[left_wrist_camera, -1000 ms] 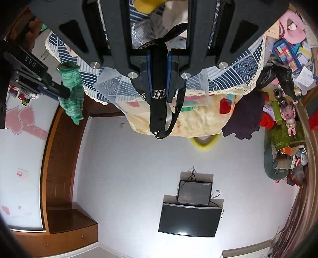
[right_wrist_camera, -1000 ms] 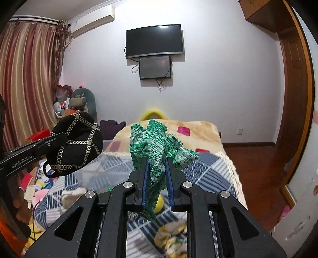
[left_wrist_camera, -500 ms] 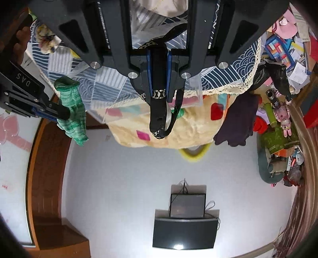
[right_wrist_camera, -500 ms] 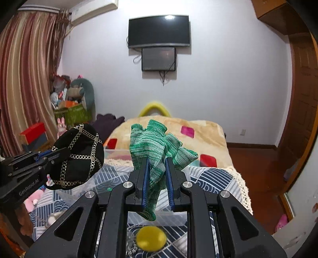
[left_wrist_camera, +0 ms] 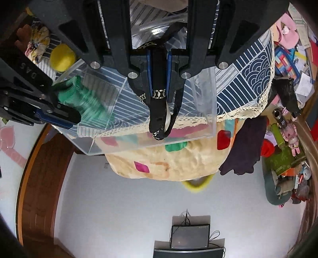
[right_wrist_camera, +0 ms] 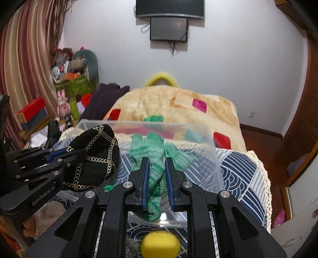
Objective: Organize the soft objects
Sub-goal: 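Carry the green item into the clear box with the right tool while the left drops the black bag in, then grasp the floral scrunchie with the right tool while the left tool grasps the white drawstring pouch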
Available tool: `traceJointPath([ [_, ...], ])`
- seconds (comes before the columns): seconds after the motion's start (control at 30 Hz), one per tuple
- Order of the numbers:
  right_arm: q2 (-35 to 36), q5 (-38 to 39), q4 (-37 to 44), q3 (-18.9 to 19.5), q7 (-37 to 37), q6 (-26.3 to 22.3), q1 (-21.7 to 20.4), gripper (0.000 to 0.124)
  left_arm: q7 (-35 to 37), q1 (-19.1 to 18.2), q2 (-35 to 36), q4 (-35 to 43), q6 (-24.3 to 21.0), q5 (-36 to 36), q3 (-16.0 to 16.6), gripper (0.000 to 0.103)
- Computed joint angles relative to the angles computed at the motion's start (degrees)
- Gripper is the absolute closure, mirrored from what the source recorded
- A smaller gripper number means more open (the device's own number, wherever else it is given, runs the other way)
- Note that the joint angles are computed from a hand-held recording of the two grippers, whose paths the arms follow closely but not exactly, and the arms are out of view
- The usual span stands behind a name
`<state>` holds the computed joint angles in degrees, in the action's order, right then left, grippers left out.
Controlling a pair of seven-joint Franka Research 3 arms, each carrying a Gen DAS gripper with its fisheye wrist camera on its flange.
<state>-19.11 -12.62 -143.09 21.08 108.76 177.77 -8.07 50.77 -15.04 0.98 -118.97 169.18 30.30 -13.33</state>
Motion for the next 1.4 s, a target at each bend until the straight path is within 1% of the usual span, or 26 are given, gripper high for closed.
traceJointPath([
  [0.07,0.71,-2.43,1.40,3.04,1.66,-1.95,-2.98,0.109,-0.12,-0.09,-0.06,0.19,-0.96,0.63,-0.02,0.092],
  [0.13,1.55,-4.21,2.31,2.74,2.42,-3.54,-2.61,0.109,0.63,-0.16,-0.21,0.27,-1.90,-0.19,-0.14,0.092],
  [0.2,2.23,-5.57,2.98,1.60,2.92,-4.78,-1.37,0.109,2.10,-0.16,-0.28,0.22,-2.25,-1.84,-0.22,0.092],
  [0.33,0.94,-9.00,2.03,0.39,5.51,-4.20,-0.42,0.109,4.19,-0.20,-0.57,-0.04,-3.17,-3.43,-0.30,0.090],
  [0.43,-0.91,-9.03,0.80,-1.01,5.20,-3.24,1.04,0.109,4.69,-0.22,-1.48,-0.96,-3.25,-3.44,-0.37,0.085],
  [0.5,-2.23,-9.27,0.01,-0.14,5.72,-2.07,-0.02,0.106,5.57,-0.19,-2.67,-2.29,-2.38,-4.41,-0.41,0.079],
  [0.53,-2.70,-8.78,-0.42,-0.27,5.28,-1.44,0.06,0.105,5.49,-0.10,-3.33,-2.97,-1.93,-4.23,-0.44,0.077],
  [0.6,-3.95,-6.87,-1.56,-1.24,3.63,-0.18,1.01,0.101,2.05,0.70,-5.08,-4.47,-0.79,-0.07,-0.85,0.067],
  [0.63,-4.94,-5.54,-2.56,-2.43,2.39,0.60,2.24,0.100,0.40,1.17,-6.09,-5.30,-0.14,1.84,-1.13,0.064],
  [0.67,-5.54,-4.50,-3.13,-2.81,1.70,1.10,2.70,0.098,0.02,1.39,-6.70,-5.82,0.38,2.28,-1.22,0.061],
  [0.73,-6.76,-2.35,-4.40,-3.89,0.29,2.35,3.91,0.094,-0.18,1.67,-8.84,-7.71,1.97,2.61,-1.40,0.057],
  [0.77,-7.39,-1.28,-5.02,-4.54,-0.45,2.85,4.70,0.089,-0.08,1.84,-9.46,-8.11,2.24,2.65,-1.57,0.055],
  [0.8,-8.30,-0.28,-5.89,-5.25,-1.20,3.49,5.42,0.084,-0.82,2.40,-10.63,-8.98,2.86,3.58,-2.04,0.051],
  [0.83,-9.21,0.58,-6.71,-5.50,-1.74,4.13,5.70,0.082,-2.15,3.30,-11.71,-9.70,3.39,4.97,-2.80,0.049],
  [0.9,-11.01,2.22,-8.12,-5.78,-2.79,5.01,6.23,0.078,-4.49,4.90,-13.73,-11.00,4.20,7.01,-4.12,0.042],
  [0.93,-11.71,3.01,-8.54,-5.58,-3.19,5.22,6.28,0.077,-4.96,5.28,-14.33,-11.37,4.40,7.33,-4.46,0.040],
  [0.97,-12.50,3.82,-9.18,-5.79,-3.74,5.63,6.68,0.072,-5.66,5.73,-15.50,-12.26,4.91,7.73,-4.82,0.038],
  [1.0,-13.27,4.65,-9.84,-5.83,-4.19,6.11,6.86,0.067,-5.55,5.72,-16.16,-12.75,5.03,7.51,-4.87,0.033],
  [1.07,-14.95,6.23,-11.04,-5.34,-4.89,6.79,6.78,0.062,-4.85,5.35,-17.75,-14.30,5.61,6.54,-4.55,0.029],
  [1.17,-17.35,8.48,-13.07,-5.23,-6.36,7.61,7.23,0.062,-4.84,6.56,-20.47,-16.82,6.16,6.48,-5.54,0.024],
  [1.27,-19.91,10.73,-15.29,-3.12,-7.20,8.41,5.61,0.058,-6.05,9.05,-22.87,-19.05,6.29,7.59,-7.69,0.016],
  [1.3,-20.57,11.47,-15.92,-2.50,-7.53,8.64,5.11,0.057,-6.12,9.32,-23.39,-19.69,6.32,7.64,-7.95,0.015],
  [1.33,-21.27,12.32,-16.71,-1.70,-7.69,8.87,4.47,0.057,-5.69,9.00,-23.69,-20.31,6.35,7.34,-7.69,0.015],
  [1.4,-22.14,13.91,-17.84,-1.95,-8.66,8.68,5.16,0.057,-4.38,7.72,-24.24,-21.74,5.80,6.26,-6.90,0.015],
])
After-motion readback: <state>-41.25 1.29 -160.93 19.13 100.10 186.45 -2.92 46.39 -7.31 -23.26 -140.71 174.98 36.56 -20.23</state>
